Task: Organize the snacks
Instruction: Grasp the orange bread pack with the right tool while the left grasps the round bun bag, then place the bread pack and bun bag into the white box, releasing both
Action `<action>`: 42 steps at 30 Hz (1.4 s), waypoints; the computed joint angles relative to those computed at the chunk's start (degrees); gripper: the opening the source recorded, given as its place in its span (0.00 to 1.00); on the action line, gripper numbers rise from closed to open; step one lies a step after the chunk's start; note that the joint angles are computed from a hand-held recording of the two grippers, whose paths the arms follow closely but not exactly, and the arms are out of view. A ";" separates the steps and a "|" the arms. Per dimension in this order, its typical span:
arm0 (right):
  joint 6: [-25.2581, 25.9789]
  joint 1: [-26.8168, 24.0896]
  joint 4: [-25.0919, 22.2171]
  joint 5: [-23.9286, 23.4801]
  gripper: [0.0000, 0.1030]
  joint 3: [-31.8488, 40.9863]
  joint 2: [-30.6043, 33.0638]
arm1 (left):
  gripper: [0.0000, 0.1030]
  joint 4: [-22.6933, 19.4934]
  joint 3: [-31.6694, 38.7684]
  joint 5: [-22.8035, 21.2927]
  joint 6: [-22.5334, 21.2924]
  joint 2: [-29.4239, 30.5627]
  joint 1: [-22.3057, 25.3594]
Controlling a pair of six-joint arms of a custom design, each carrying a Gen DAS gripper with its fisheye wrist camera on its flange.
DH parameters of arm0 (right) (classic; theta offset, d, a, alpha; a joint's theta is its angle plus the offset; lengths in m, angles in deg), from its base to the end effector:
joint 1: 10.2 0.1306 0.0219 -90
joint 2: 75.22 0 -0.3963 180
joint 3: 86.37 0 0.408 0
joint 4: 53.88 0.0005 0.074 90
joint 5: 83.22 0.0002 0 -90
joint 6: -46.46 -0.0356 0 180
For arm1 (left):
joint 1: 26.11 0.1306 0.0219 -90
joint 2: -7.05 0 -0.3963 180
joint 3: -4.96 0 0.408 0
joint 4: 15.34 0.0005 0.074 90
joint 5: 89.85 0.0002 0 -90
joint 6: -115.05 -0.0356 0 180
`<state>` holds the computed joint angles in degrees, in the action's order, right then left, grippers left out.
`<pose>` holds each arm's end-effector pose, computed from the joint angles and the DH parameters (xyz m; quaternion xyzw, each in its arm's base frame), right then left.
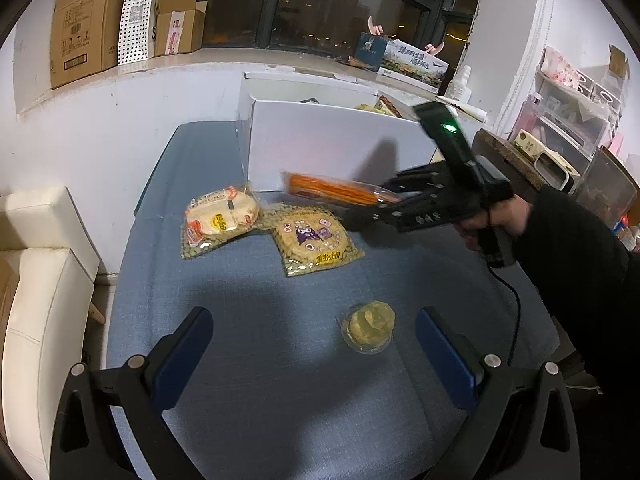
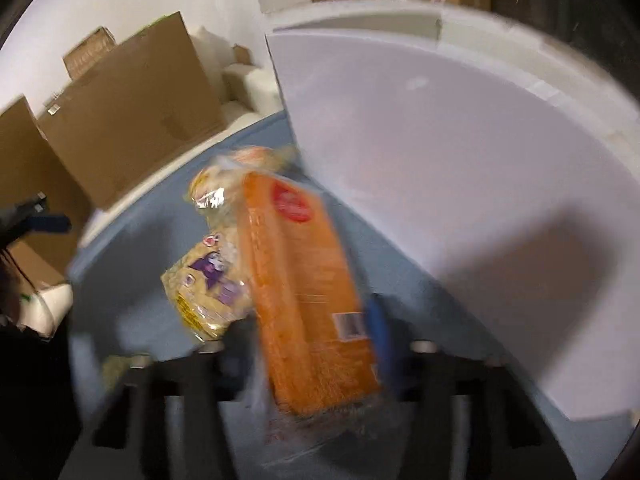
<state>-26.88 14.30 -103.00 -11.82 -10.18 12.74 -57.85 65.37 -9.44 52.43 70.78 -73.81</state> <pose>0.4136 0.2004 0.3492 -0.3738 0.8800 0.1730 0.2367 0.2259 -0.2402 0.3839 0.1319 0.9144 -0.1669 0.3443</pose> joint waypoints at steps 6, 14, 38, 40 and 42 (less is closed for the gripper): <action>-6.46 0.43 5.13 4.47 0.13 -7.42 -9.29 | 1.00 1.04 0.85 0.25 -2.17 1.62 2.66; -21.03 2.04 4.56 8.44 0.13 -13.93 -21.24 | 1.00 1.18 7.29 1.28 -3.13 12.09 10.87; -38.06 11.46 -1.29 22.37 0.13 -19.76 -36.41 | 0.77 0.06 13.34 2.61 -0.28 23.01 15.74; -37.87 11.63 -1.03 22.40 0.13 -19.58 -36.01 | 0.77 1.00 12.57 2.94 -0.99 20.81 15.36; -37.76 11.63 -0.37 22.24 0.13 -19.43 -35.75 | 0.77 2.15 11.43 3.23 -1.87 18.10 14.40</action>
<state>-64.65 25.94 -103.37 10.42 -29.62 -23.01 -55.70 76.80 -6.22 50.56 88.88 -59.41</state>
